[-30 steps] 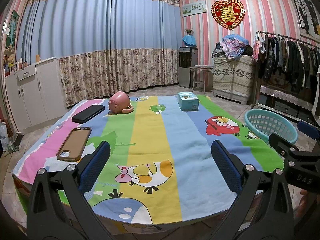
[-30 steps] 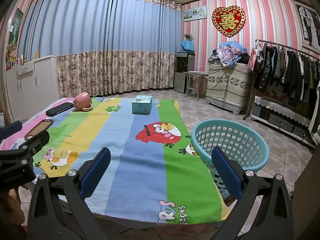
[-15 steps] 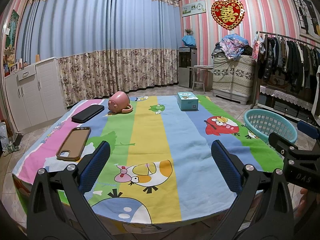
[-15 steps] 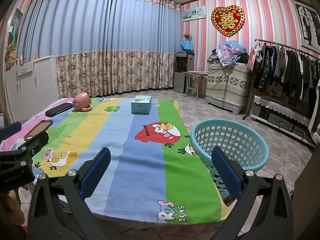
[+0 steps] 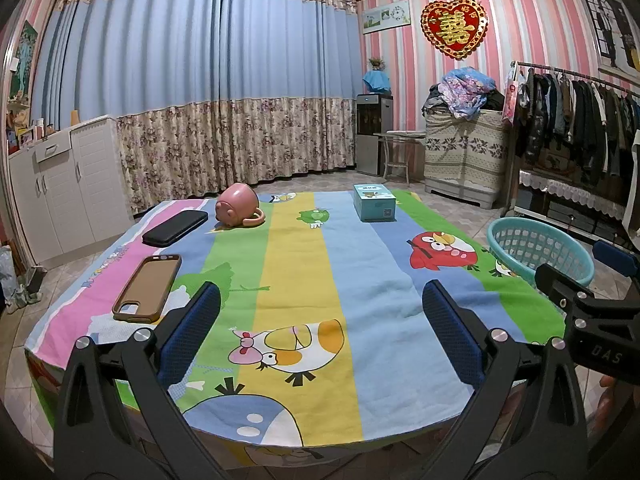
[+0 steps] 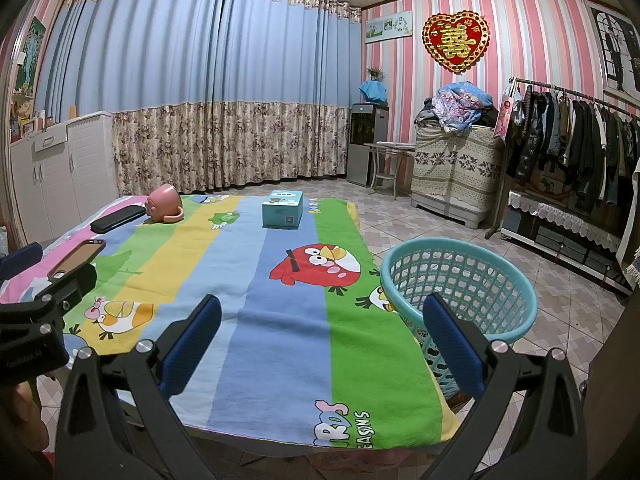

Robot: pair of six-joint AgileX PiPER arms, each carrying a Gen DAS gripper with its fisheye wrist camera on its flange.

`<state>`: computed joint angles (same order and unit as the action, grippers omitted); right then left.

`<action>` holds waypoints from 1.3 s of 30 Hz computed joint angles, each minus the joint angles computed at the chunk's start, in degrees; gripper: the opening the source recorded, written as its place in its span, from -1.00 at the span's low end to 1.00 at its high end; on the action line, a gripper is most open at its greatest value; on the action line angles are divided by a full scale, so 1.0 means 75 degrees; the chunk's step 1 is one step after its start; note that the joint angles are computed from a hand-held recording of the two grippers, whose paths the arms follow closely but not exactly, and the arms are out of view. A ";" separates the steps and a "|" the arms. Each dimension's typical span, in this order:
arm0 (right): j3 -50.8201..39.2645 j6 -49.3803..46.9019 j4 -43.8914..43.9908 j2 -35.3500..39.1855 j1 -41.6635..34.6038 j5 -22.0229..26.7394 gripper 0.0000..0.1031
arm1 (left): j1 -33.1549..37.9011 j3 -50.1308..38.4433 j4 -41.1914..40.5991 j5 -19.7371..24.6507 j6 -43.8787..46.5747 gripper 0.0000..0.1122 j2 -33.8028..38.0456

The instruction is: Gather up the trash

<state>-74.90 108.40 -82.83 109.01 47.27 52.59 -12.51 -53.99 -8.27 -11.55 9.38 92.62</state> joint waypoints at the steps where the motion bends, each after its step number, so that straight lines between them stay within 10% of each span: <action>1: 0.0000 0.0000 0.0000 0.0000 0.0000 0.0000 0.91 | 0.0019 0.0016 0.0127 -0.0007 -0.0111 0.74 -0.0007; 39: 0.0014 -0.0018 0.0011 -0.0020 -0.0009 -0.0009 0.91 | 0.0069 0.0036 0.0274 -0.0042 -0.0213 0.74 -0.0016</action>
